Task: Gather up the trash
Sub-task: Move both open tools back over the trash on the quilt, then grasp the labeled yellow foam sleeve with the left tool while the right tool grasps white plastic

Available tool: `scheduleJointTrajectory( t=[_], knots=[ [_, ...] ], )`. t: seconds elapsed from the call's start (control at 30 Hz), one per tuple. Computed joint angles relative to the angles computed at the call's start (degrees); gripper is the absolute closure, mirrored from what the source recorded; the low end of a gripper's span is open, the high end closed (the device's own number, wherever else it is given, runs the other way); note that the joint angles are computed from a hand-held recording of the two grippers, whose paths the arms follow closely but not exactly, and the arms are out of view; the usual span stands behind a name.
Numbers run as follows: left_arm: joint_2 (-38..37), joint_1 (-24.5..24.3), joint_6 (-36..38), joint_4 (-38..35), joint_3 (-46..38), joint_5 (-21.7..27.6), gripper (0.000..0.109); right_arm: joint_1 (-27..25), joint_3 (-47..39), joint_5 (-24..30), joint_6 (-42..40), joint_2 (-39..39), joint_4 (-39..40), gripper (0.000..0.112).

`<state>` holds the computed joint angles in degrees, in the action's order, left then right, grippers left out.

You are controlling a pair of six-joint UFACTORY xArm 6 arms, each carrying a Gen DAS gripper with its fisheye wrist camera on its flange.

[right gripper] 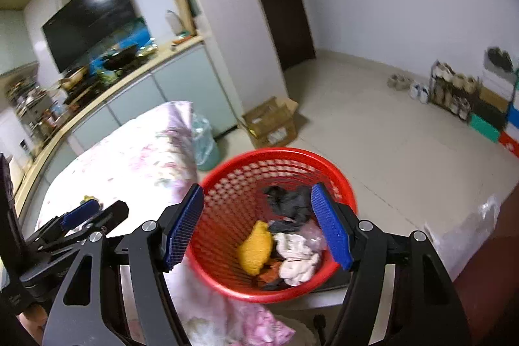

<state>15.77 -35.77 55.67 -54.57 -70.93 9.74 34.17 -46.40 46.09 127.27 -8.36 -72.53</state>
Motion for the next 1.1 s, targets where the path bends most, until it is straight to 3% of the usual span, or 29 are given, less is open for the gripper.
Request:
scheduleJointTrajectory(
  t=[0.3,0.7,1.1],
  knots=[
    [-7.32,5.01,4.83,-6.98,6.93,-0.26,0.033,6.23,-6.84,4.00,-2.40,4.04,-3.38,0.043],
    [-13.53,14.32,7.81,-12.40,13.41,-0.78,0.032,9.91,-15.17,1.74,-4.22,10.78,-5.22,0.043],
    [-12.02,21.10,6.80,-13.03,13.45,-1.68,0.032,9.66,-23.43,-2.74,-8.83,17.64,-5.32,0.043]
  ],
)
